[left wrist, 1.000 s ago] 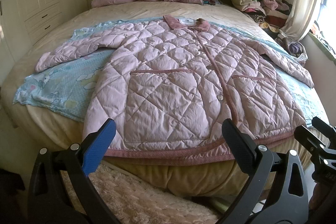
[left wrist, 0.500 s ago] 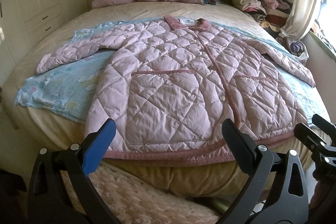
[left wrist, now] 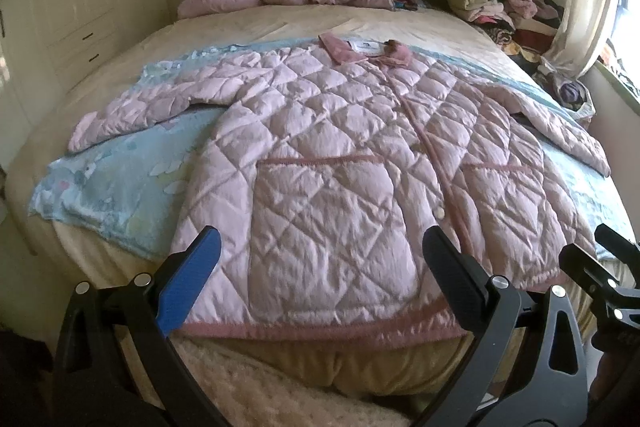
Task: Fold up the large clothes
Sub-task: 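Move both tools toward the coat, right tool toward a sleeve cuff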
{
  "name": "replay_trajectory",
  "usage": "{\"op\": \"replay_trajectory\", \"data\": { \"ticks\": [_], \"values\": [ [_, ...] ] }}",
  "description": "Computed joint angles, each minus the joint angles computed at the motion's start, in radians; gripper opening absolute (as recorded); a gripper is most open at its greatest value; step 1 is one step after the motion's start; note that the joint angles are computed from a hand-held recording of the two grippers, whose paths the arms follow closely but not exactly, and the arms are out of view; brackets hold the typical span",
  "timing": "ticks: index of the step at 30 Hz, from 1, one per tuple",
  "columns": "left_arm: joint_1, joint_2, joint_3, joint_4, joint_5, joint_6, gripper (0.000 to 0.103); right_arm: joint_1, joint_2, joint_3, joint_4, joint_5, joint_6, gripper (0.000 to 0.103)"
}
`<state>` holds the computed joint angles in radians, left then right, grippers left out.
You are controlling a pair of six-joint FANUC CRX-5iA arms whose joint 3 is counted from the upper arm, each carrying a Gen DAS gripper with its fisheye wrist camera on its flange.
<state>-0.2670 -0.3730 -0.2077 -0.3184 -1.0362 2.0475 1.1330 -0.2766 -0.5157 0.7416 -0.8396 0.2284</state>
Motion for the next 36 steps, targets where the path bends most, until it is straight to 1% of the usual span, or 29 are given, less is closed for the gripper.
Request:
{"op": "replay_trajectory", "data": {
  "ticks": [5, 17, 22, 31, 36],
  "values": [
    [0.022, 0.049, 0.023, 0.008, 0.023, -0.009, 0.095, -0.043, 0.039, 0.039, -0.005, 0.028, 0.035, 0.099],
    [0.048, 0.160, 0.111, -0.010, 0.024, -0.023, 0.095, -0.155, 0.156, 0.177, -0.040, 0.091, 0.132, 0.099],
    [0.044, 0.221, 0.168, -0.018, 0.028, -0.028, 0.095, -0.194, 0.204, 0.234, -0.054, 0.113, 0.174, 0.099],
    [0.042, 0.326, 0.273, -0.030, 0.019, -0.028, 0.095, -0.251, 0.292, 0.340, -0.107, 0.125, 0.266, 0.099],
    [0.032, 0.387, 0.342, -0.061, 0.009, -0.013, 0.095, -0.284, 0.338, 0.392, -0.129, 0.125, 0.304, 0.099]
  ]
}}
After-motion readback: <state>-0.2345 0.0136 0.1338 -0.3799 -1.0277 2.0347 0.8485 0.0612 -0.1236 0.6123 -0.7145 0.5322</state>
